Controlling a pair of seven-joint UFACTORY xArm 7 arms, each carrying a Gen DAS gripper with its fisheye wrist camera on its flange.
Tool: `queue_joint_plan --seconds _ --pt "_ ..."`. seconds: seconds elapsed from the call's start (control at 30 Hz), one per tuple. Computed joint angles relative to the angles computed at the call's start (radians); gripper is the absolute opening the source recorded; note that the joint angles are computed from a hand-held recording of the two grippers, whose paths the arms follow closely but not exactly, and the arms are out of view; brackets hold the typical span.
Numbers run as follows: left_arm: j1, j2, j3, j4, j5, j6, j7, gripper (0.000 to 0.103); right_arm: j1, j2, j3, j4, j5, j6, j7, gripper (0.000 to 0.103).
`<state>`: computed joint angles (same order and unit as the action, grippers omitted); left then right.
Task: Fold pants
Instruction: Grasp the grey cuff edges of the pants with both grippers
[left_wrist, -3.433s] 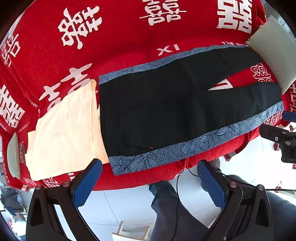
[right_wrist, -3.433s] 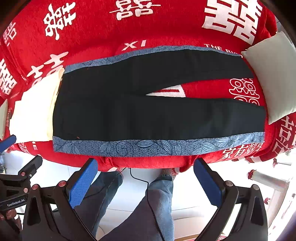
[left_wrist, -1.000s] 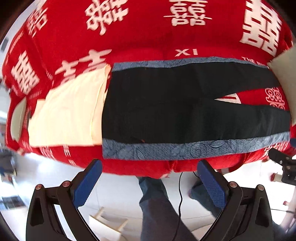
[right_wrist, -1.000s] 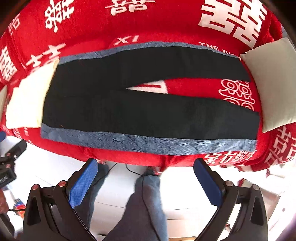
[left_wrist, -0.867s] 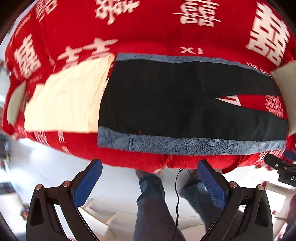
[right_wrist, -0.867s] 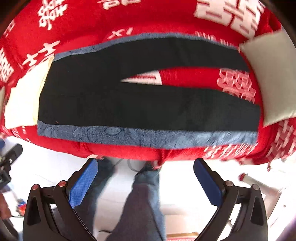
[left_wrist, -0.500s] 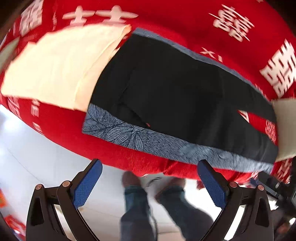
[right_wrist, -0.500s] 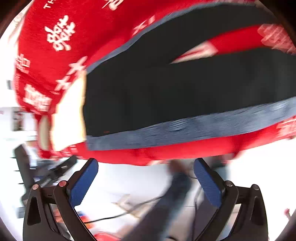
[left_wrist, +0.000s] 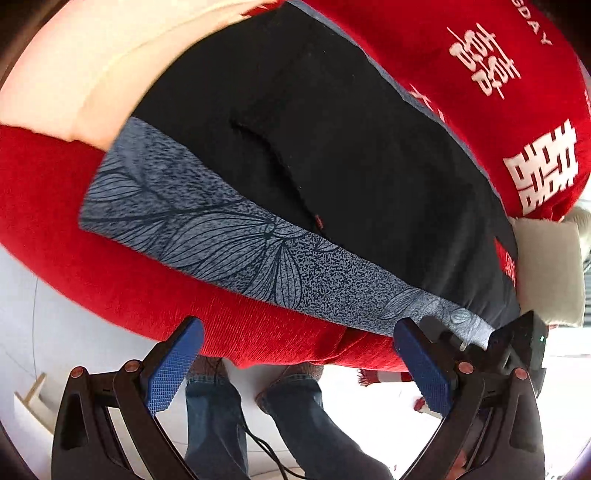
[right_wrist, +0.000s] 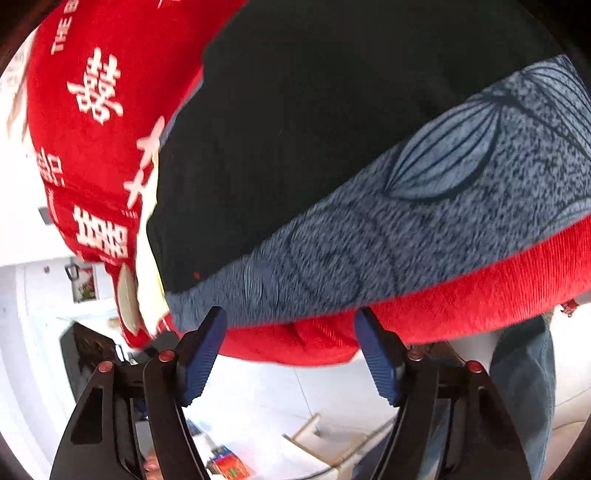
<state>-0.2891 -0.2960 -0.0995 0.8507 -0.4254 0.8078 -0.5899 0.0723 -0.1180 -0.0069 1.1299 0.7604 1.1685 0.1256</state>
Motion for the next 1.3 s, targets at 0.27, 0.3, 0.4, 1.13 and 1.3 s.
queue_joint_plan --seconds 0.27,0.3,0.4,1.13,1.3 --pt "-0.019 0.038 0.021 -0.012 -0.147 -0.098 0.056 0.103 -0.027 0.042 -0.016 0.068 0.125 -0.020 0.035 0.014" --pt "-0.022 0.036 0.025 -0.019 -0.177 -0.116 0.058 0.103 -0.027 0.044 -0.012 0.086 0.130 -0.018 0.032 0.014" --pt "-0.029 0.025 0.033 -0.045 -0.274 -0.194 0.043 0.103 -0.032 0.046 -0.013 0.131 0.161 -0.004 0.009 0.013" --pt "0.061 0.179 0.040 0.232 -0.192 -0.019 0.150 0.024 -0.094 -0.088 -0.100 -0.179 0.346 -0.132 -0.102 0.049" --pt "0.077 0.189 0.036 0.263 -0.171 0.034 0.168 0.024 -0.109 -0.124 -0.124 -0.262 0.533 -0.202 -0.069 0.027"
